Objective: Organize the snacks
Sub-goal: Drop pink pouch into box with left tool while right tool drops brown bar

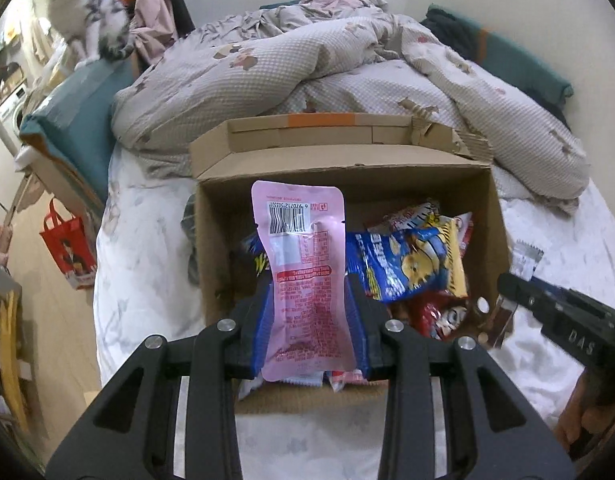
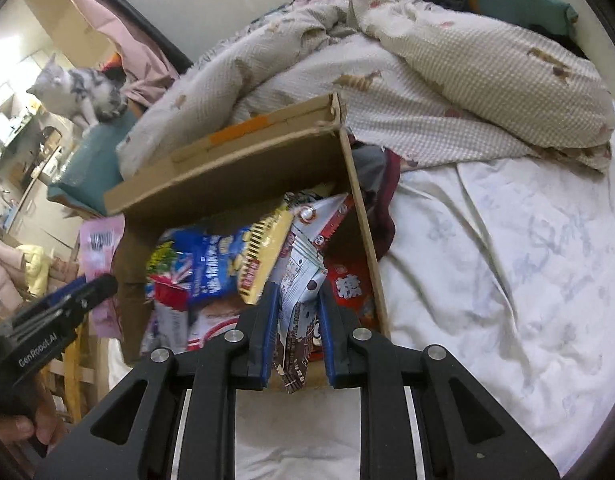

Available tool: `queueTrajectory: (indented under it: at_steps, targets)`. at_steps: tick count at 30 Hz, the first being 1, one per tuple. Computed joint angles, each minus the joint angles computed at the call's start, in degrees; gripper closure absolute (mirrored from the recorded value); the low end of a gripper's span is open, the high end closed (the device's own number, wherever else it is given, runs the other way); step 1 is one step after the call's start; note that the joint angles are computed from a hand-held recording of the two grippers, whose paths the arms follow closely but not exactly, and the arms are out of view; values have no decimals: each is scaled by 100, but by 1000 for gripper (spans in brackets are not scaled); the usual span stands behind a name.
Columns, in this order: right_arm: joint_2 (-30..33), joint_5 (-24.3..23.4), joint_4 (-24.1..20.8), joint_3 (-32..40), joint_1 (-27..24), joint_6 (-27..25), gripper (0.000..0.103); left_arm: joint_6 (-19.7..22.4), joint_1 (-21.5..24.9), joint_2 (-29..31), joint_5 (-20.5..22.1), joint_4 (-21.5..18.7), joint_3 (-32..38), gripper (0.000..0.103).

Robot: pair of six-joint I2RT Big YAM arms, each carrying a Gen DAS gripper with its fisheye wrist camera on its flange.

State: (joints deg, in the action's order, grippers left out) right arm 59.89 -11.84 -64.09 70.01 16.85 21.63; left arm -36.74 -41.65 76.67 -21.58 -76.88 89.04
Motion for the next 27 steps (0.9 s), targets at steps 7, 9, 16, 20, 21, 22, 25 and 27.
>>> queueTrajectory:
  at_steps: [7, 9, 16, 20, 21, 22, 25, 27]
  targets:
    - [206, -31, -75, -113, -12, 57, 82, 99, 163, 255, -48, 166, 84, 71]
    - [249, -201, -114, -138, -56, 167, 82, 163, 164, 296, -97, 194, 96, 70]
    - [278, -296, -94, -136, -14, 286, 82, 202, 157, 348, -176, 211, 114, 66]
    - [258, -305, -58, -126, -26, 303, 79, 245, 131, 375, -261, 170, 166, 56]
    - [242, -318, -41, -125, -21, 310, 79, 236, 125, 373, -264, 153, 176, 51]
    - [246, -326, -40, -114, -18, 309, 79, 221, 123, 379, -268, 126, 190, 46]
    - [280, -355, -95, -43, -16, 275, 79, 56, 102, 370, -273, 1, 228, 38]
    - [285, -365, -108, -9, -33, 293, 79, -37, 93, 362, -246, -65, 241, 37]
